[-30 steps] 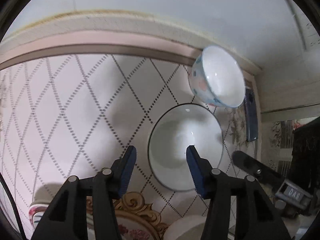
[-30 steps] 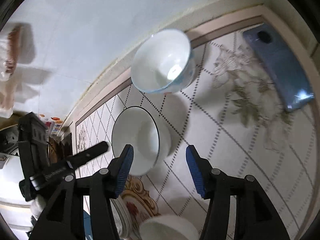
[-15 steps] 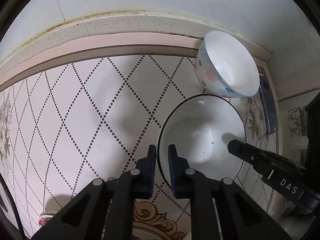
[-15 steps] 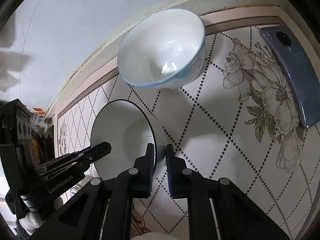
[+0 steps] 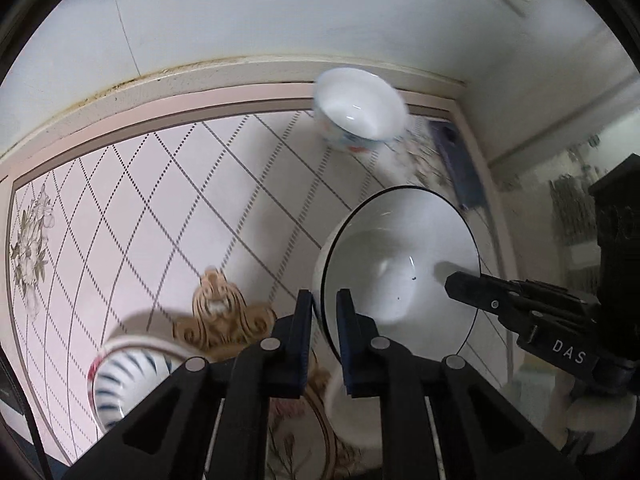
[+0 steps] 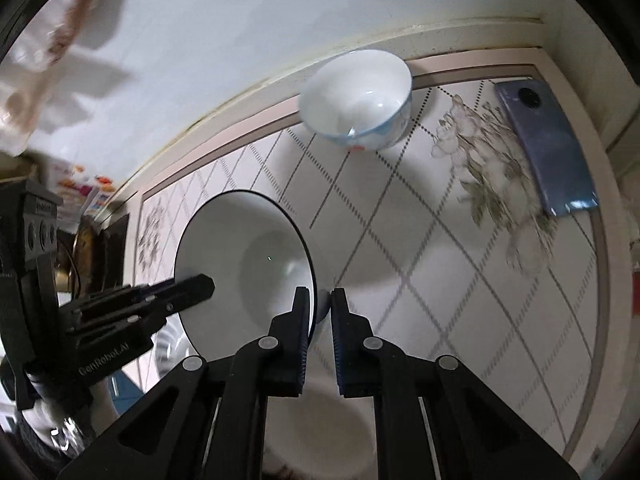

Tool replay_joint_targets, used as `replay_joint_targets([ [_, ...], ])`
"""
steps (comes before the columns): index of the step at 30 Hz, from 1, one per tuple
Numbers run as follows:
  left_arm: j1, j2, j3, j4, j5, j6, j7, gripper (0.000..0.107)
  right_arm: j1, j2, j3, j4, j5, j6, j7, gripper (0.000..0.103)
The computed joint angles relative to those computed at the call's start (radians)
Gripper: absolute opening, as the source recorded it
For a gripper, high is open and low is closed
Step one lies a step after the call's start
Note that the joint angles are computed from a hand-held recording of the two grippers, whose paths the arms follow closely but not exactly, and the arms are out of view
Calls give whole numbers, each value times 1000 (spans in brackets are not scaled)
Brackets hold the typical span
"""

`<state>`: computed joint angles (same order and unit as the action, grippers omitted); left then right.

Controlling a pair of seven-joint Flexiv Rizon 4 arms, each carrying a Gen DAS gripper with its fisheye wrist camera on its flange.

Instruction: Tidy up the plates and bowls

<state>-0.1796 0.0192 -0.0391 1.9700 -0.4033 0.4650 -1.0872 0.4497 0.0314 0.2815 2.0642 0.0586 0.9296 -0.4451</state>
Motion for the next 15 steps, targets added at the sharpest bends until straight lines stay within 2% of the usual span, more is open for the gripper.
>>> replay_joint_targets([
  [7, -12, 125, 26, 105, 12, -86, 56, 10, 43, 155, 58, 64, 30, -80, 102, 12],
  [15, -18, 156, 19, 176, 63, -97, 44, 10, 99, 197, 84, 145, 112, -57, 167, 12],
])
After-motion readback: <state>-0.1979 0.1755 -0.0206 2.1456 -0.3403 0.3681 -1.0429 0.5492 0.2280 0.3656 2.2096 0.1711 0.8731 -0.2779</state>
